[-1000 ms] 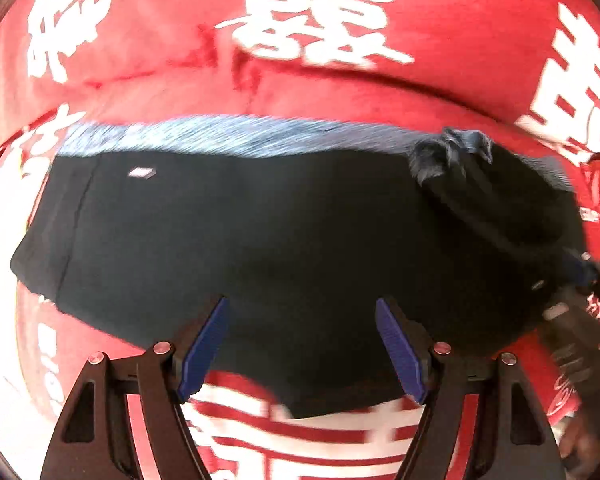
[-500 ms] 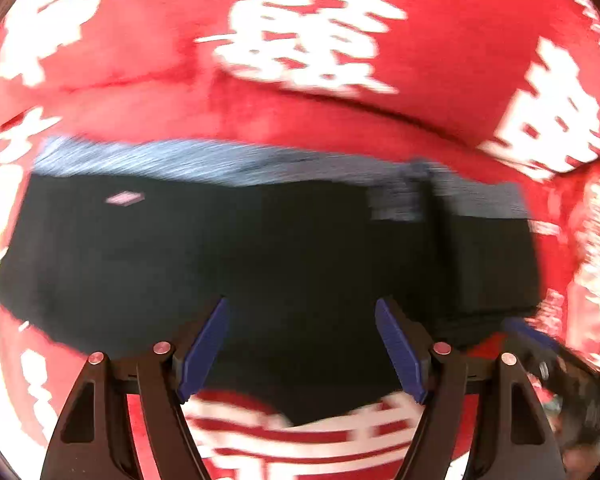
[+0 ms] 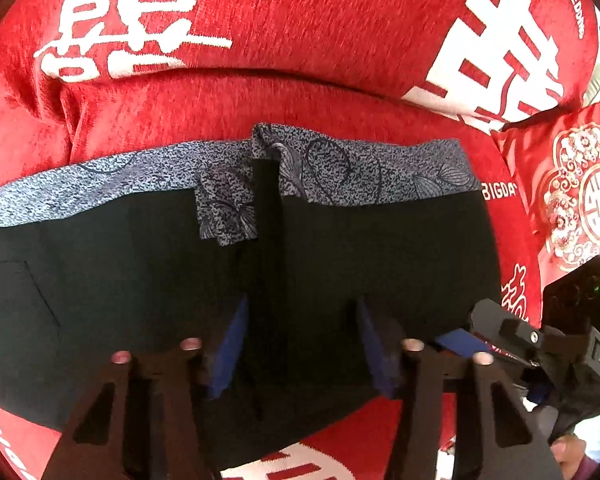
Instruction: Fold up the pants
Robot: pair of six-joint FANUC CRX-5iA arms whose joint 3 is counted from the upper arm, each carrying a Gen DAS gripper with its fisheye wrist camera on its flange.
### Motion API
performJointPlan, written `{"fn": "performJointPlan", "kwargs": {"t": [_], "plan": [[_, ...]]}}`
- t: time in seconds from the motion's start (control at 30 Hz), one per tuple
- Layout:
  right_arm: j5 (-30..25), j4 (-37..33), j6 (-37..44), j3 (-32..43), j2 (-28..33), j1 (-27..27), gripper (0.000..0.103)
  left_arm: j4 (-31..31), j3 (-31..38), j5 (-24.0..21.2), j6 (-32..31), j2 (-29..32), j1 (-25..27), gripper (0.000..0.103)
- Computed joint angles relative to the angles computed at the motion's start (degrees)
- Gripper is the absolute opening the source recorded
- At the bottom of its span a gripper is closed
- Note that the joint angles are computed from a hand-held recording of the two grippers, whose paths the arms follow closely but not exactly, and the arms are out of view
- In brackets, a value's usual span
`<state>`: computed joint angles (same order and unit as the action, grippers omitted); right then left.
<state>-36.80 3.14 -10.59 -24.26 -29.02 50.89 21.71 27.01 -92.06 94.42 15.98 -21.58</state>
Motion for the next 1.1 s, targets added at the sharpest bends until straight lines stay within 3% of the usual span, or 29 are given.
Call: {"fn": "performJointPlan", "kwargs": {"t": [0.07,0.1,0.13,0.23,0.4,0.5,0.63,0.67,0.7,0.73,0.77,0.83,0.9,1.0,1.1], "plan": [[1.4,2.1,-4.7,-1.6,-0.3,0.1,0.052,0.7,-0.1,0.3,0.8,0.4,-0.1,0.039],[2.6,2.8,-7.4,-2.6,-0.5,-0.1,0.036,0.8,-0.2,0.7,1.0,0.4,-0.2,0.038],[3.4,2.0,-8.4,-3.1,-0.5,-0.6,0.007,0.8,-0.5,0.9,0.9,0.0,0.0,0.035],[2.8,-1.7,-3.7,-0.9,0.4,-2.0,0.005,0.9,-0.1,1.1,0.6,-1.2,0.5,0.034],[-2.6,-10.5,12.3,6.6,1.7,-3.9,0.005,0.5,-3.0,1.2,-1.7,-5.5,2.1,0.034],[-5.3,-13.6,13.8,7.5,3.4,-3.8,0.005,-4.2,-4.8,-0.3,-0.9,-6.1,1.4,0.034],[-3.8,-15.1,13.0,5.2,4.8,-4.0,0.002,-4.4,-8.9,4.0,0.6,-8.1,1.5,0.035],[-4.4,-16.7,14.6,6.0,5.1,-4.8,0.003,-4.8,-8.8,3.8,0.6,-8.1,1.3,0.035],[-7.1,-19.5,19.3,8.4,6.1,-6.3,0.006,-5.1,-8.4,3.5,0.8,-8.1,1.1,0.042],[-10.5,-22.1,23.8,11.1,7.4,-7.7,0.009,-6.4,-7.1,2.3,1.2,-7.7,0.7,0.064],[-14.7,-24.2,28.2,14.2,8.8,-9.0,0.013,-8.2,-5.6,1.1,1.8,-7.4,0.3,0.068],[-22.4,-27.7,36.8,20.7,11.3,-11.3,0.044,-8.4,-4.7,1.1,1.5,-7.9,0.5,0.068],[-23.1,-24.0,39.5,22.3,10.3,-10.5,0.058,-9.1,-2.5,0.6,1.7,-7.6,0.8,0.068],[-22.6,-16.4,39.2,21.6,7.8,-12.4,0.058,-9.5,2.5,0.3,1.9,-5.1,0.2,0.068],[-21.1,-18.9,38.3,20.1,8.3,-20.2,0.058,-9.4,7.9,1.1,2.4,-0.7,-1.5,0.068]]}}
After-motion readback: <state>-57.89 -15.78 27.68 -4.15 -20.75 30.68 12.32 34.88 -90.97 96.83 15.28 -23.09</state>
